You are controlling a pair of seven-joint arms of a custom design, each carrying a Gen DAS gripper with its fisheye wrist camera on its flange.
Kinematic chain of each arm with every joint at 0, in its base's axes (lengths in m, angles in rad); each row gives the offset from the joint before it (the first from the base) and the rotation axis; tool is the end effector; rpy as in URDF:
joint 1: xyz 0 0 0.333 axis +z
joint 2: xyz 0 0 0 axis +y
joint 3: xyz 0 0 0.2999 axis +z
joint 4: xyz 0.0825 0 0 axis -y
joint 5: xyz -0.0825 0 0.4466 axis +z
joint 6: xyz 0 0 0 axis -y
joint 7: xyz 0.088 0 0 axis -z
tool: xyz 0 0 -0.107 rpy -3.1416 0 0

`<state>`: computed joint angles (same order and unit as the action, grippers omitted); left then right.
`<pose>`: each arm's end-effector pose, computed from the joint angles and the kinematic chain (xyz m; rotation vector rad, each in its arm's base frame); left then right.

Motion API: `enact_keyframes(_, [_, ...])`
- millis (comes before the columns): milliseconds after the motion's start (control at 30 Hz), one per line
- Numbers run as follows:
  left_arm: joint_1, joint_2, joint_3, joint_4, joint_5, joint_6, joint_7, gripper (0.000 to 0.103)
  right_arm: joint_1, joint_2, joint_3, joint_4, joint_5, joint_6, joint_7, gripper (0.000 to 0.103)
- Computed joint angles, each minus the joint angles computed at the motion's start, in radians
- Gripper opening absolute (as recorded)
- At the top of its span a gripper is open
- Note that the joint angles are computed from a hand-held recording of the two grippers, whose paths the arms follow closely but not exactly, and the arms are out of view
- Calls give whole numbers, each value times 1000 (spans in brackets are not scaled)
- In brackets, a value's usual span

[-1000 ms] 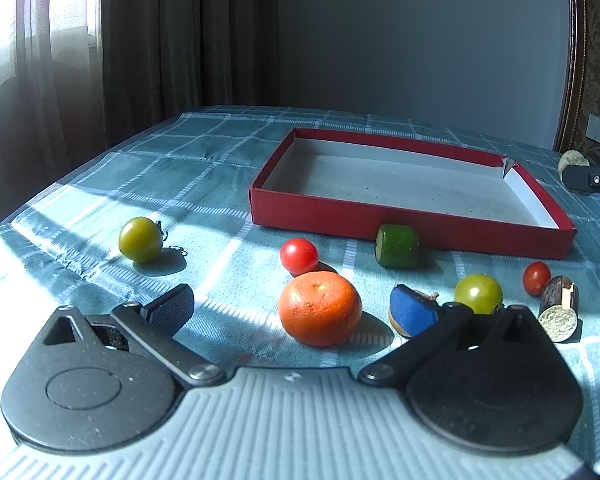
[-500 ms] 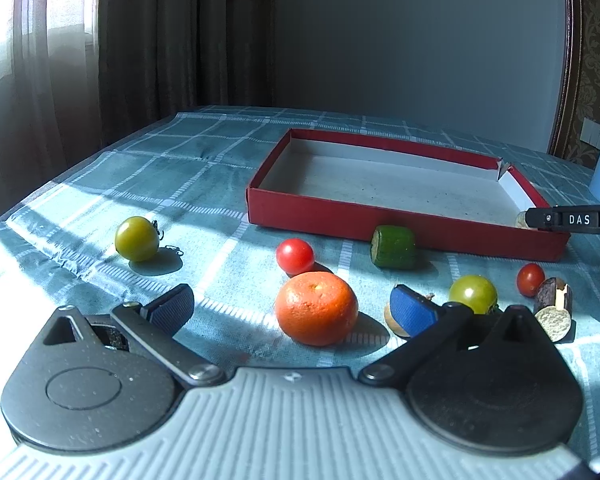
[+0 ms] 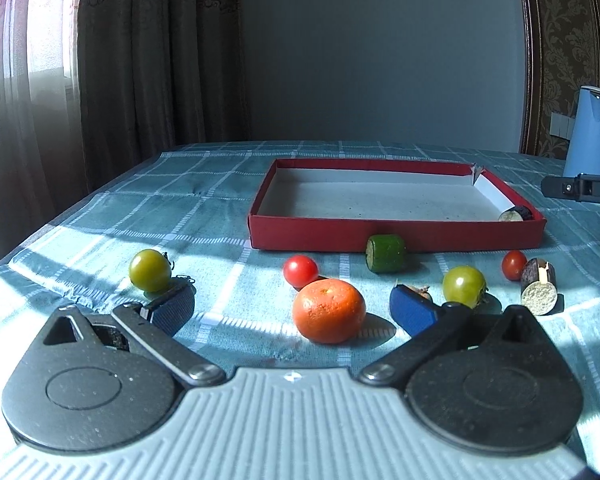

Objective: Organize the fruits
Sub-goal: 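Grasp the orange tangerine with the left gripper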

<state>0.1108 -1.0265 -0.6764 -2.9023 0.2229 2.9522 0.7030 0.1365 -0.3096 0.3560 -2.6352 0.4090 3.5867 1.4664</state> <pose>0.3508 -0.1993 0.4529 -1.5956 1.4678 -0.8697 0.4555 0.1914 0.4373 -1.5182 1.2896 -0.8132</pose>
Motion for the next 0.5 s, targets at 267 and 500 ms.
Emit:
enact_keyframes(267, [-20,140,86,72,-16,-43,63,94,1,2,9,-1,1,-8,-4,79])
enact_keyframes(500, [-86,202,184,77,-58,-37,126,64,11,4,-4,-3,7,10,5,79])
